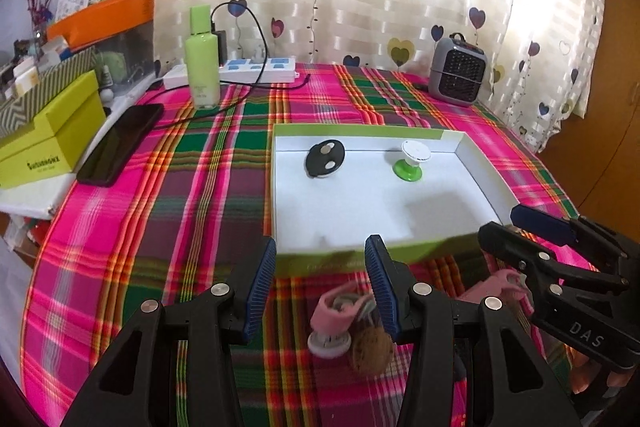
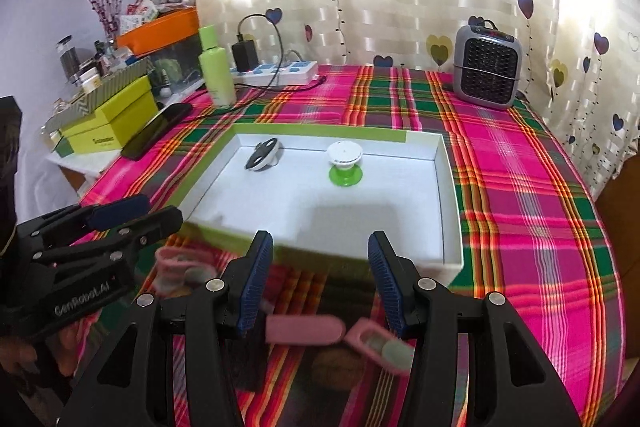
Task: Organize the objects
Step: 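Withdraw both open grippers from the box toward the remaining items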
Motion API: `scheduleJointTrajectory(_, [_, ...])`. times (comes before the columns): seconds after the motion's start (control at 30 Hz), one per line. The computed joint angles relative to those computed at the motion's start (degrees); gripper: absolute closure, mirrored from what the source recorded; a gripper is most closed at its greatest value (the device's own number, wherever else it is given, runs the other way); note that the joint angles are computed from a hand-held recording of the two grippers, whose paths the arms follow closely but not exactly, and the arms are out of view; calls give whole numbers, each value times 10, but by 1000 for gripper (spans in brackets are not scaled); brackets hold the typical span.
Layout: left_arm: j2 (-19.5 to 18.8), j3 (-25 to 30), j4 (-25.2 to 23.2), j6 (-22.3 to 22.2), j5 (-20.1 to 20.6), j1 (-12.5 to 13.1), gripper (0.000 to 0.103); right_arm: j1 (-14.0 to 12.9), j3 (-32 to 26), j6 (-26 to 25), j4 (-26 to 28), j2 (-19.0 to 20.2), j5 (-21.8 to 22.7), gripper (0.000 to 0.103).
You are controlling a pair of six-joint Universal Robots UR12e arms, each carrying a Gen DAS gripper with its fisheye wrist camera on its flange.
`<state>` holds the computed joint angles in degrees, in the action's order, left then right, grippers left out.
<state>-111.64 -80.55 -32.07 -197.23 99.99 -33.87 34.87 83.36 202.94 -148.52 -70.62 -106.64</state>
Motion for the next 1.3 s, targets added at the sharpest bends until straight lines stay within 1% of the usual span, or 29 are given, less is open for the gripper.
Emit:
scheduleJointTrajectory(0.1, [7,-12,7,2,-2,0,58,6,6,-5,-3,-3,-7,52])
scheduleJointTrajectory(0.2, [13,-23,12,1,-6,-1,58,9,12,-4,-5,-6,-3,52])
scheduleJointTrajectory(0.43, [30,-52,31,0,-22,-1,58,15,29,2,-15,-15,12,52])
scheduleJointTrajectory(0.53, [36,-64,31,-4,-23,-1,58,16,36,6,-18,-18,22,52])
scheduleJointTrajectory(0.73, [45,-81,36,-22,-31,1,58,19,43,5,-16,-19,40,52])
scheduleJointTrajectory(0.87, [47,-87,34,-27,-34,1,58,20,41,4,-6,-15,53,52])
scheduleJointTrajectory(0.97, [48,-90,31,-31,-35,1,58,23,36,-3,6,-12,52,52])
scheduleJointTrajectory(1.3, [49,-95,32,-32,-45,2,58,23,20,2,30,-1,50,52])
